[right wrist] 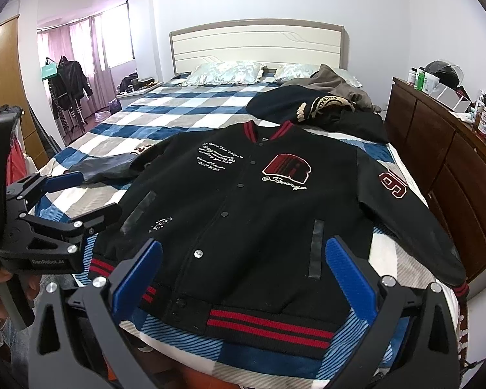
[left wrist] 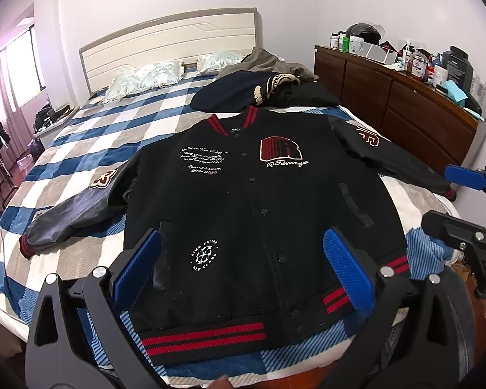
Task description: Fold large clothes
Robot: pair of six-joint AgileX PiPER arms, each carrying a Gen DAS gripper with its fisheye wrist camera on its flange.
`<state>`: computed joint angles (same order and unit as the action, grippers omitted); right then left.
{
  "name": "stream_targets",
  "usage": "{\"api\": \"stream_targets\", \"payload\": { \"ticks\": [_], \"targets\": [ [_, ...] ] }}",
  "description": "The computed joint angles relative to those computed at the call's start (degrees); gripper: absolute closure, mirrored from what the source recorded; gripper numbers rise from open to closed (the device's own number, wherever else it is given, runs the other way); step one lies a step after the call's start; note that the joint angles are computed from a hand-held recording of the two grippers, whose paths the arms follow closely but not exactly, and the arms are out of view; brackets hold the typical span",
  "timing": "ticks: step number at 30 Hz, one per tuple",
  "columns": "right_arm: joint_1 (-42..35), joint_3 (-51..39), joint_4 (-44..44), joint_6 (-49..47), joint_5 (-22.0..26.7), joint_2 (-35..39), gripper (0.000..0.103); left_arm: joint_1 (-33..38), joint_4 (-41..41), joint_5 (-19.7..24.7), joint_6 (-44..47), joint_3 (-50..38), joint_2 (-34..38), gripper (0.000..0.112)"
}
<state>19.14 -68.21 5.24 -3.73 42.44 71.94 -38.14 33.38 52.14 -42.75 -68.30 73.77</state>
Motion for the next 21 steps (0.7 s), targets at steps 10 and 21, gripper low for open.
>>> {"api": "stream_targets", "payload": {
  "ticks": [10,21],
  "targets": [
    [-0.71,0.97,1.50,-1.16,0.03,-0.34,0.004,-1.19,0.70,0.31,-0.13,-0.03,0.51,0.014],
    [-5.17,2.03,9.28,-7.89,-0.50,0.92,0.004,0.21,-2.79,-1.55,1.53,-0.29,1.65,0.014]
  ]
}}
